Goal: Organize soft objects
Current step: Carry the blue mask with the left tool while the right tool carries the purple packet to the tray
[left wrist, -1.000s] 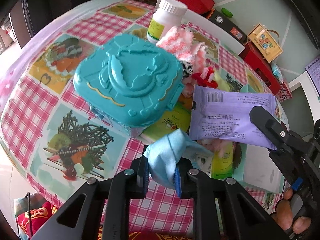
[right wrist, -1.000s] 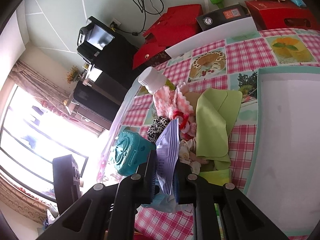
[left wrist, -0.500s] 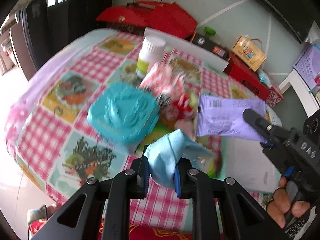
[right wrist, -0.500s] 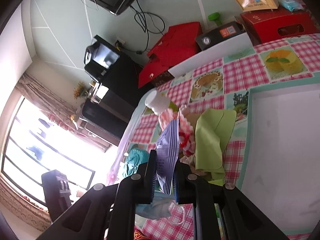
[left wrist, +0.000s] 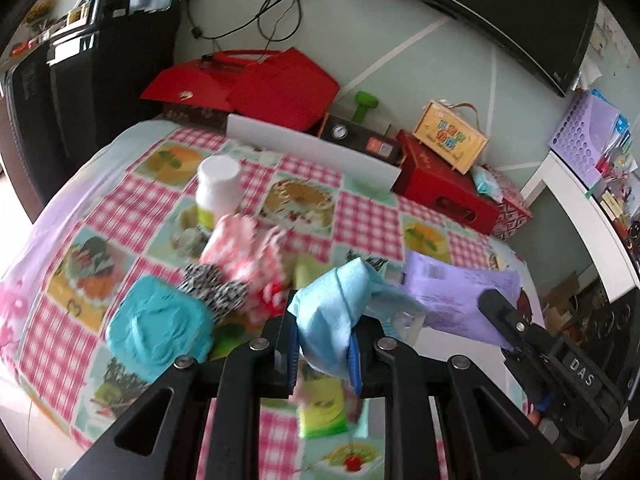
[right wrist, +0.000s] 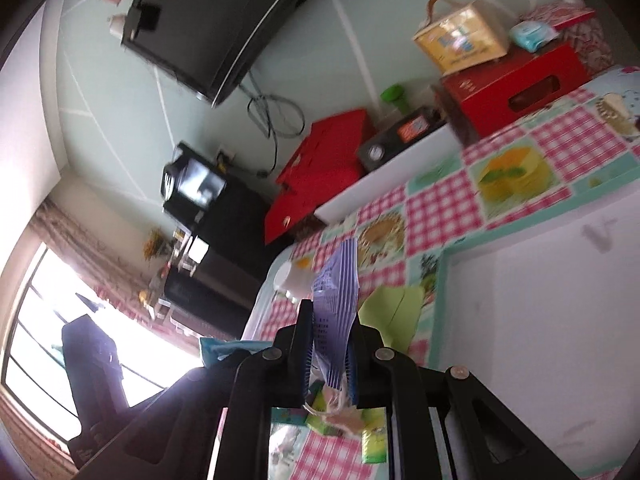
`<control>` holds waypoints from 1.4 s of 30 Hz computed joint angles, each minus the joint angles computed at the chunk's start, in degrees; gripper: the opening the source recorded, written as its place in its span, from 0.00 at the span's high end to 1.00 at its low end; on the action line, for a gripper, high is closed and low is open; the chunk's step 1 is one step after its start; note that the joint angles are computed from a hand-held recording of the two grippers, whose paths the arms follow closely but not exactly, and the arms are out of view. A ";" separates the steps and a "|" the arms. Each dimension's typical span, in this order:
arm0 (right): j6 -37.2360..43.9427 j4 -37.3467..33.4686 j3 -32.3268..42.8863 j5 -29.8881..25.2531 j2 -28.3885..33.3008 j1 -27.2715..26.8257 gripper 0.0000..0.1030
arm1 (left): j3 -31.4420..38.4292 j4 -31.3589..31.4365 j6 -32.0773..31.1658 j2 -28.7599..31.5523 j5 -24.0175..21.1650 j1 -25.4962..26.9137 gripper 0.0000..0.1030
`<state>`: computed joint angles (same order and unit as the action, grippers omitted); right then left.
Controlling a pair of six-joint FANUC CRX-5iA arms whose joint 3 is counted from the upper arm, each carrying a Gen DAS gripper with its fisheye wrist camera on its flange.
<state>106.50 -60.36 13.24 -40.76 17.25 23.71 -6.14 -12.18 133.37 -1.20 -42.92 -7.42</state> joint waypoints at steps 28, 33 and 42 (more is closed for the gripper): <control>-24.86 14.03 -9.86 18.20 -1.70 -7.05 0.85 | 17.03 9.92 -13.29 21.30 1.17 -3.90 0.81; -31.03 21.09 -10.27 18.46 -0.58 -5.68 0.85 | 18.18 13.88 -16.67 24.86 2.32 -4.02 0.81; -33.83 24.35 -9.62 16.28 1.02 -5.15 0.83 | 16.30 21.50 -23.34 27.27 3.21 -3.36 0.80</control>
<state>72.67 -36.01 3.61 -24.48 18.26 18.56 10.16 9.31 110.02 26.07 -39.71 -10.78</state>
